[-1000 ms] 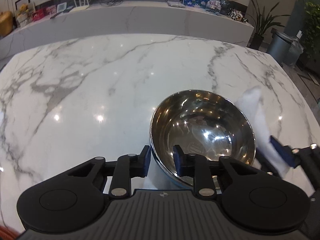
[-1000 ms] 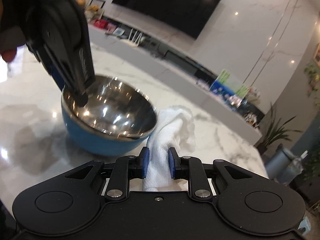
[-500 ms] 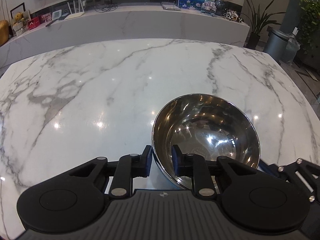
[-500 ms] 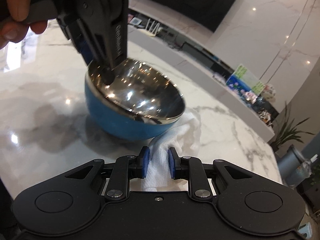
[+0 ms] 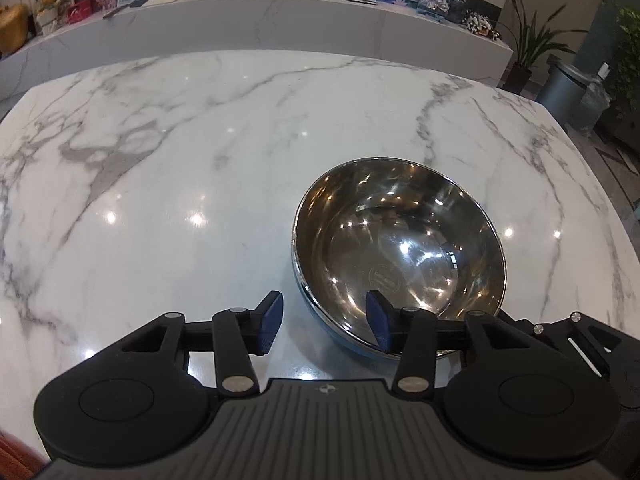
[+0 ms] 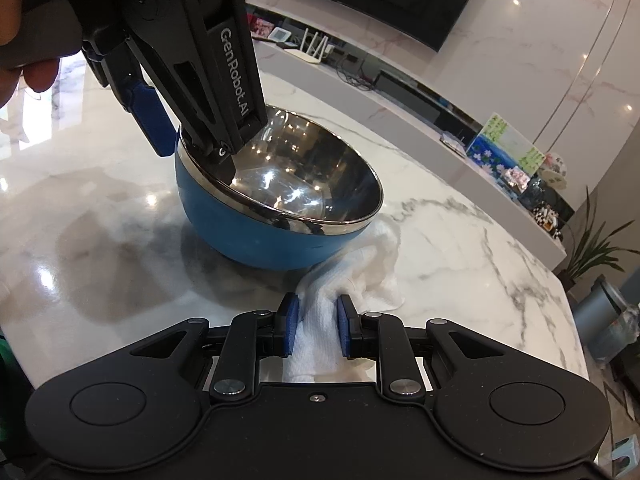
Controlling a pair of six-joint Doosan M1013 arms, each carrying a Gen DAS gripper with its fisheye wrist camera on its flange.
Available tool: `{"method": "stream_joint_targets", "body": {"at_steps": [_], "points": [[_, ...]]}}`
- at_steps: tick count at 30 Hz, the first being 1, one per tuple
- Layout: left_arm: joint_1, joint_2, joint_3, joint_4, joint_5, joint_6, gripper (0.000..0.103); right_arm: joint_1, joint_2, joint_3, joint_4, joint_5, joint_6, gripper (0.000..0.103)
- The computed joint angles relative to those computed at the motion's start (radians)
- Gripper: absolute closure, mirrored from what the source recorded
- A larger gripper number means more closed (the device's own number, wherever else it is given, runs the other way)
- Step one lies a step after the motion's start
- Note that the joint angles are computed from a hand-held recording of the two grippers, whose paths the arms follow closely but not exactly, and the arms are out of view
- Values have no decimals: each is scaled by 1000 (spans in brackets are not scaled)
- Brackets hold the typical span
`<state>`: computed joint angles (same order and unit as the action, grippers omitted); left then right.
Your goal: Clean bowl
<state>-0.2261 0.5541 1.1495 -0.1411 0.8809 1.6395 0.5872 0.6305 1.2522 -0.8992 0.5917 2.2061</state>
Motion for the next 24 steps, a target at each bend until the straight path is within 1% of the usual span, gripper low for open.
{"method": "stream_joint_targets", "body": {"at_steps": [1,4,6,8,12,13,15,20,24], "points": [[-1,0,1,0,-4,8,72,1,-2,3,-7,-2,7,84],[-5,-1,5,12,-19,29,73,3,-9,17,-59,-8,61,84],[-5,-1,8,10,-31,49,75,4,-14,28,-132,-8,139,84],[-4,3,4,9,-36,61,81,7,-18,39,-214,-3,226,84],[-5,7,0,10,-42,75,83,10,-26,57,-325,4,352,84],[-7,7,1,15,-47,79,83,11,-28,60,-334,4,363,84],[-8,6,5,17,-57,87,83,10,-27,58,-301,-3,325,84],[-3,8,4,-5,-58,103,83,8,-21,37,-157,-10,181,84],[-4,6,3,8,-49,69,83,4,-13,19,-22,-13,39,84]]}}
